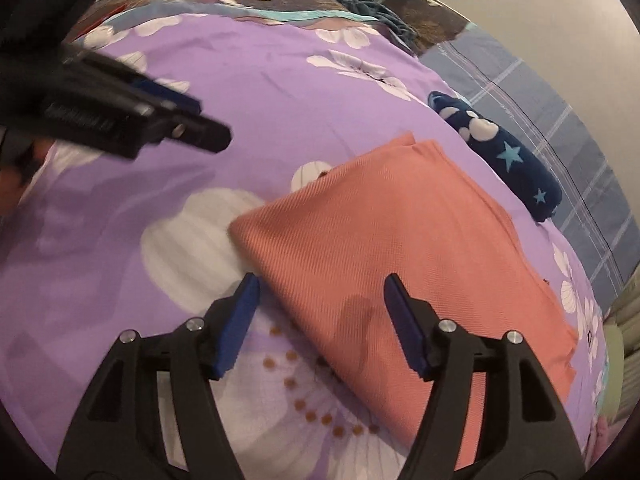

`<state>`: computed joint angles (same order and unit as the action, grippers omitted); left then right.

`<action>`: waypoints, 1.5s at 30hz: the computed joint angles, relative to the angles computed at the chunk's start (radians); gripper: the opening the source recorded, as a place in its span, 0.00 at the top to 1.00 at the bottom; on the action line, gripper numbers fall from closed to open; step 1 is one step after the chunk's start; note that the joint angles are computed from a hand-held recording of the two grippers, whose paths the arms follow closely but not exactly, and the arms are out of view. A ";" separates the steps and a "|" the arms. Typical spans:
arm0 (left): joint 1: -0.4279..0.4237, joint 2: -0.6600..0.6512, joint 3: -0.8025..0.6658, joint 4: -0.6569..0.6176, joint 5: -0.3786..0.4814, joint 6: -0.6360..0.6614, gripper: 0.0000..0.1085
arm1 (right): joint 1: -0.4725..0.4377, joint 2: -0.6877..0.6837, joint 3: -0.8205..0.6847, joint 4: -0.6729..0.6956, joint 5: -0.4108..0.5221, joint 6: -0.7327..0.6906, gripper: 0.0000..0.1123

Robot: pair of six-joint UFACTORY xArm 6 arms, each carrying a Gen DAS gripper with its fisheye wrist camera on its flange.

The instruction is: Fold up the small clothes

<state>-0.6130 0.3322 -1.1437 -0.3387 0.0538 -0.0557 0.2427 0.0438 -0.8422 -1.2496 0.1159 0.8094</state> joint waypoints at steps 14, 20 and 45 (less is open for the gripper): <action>-0.003 0.031 -0.035 -0.143 -0.005 0.095 0.45 | 0.032 0.072 -0.091 -0.041 0.030 0.117 0.58; -0.017 0.034 -0.054 -0.348 0.000 0.271 0.42 | 0.049 0.083 -0.115 -0.136 0.051 0.177 0.69; -0.008 0.126 -0.277 -0.852 0.159 0.734 0.41 | 0.133 0.077 -0.118 -0.295 0.243 0.327 0.69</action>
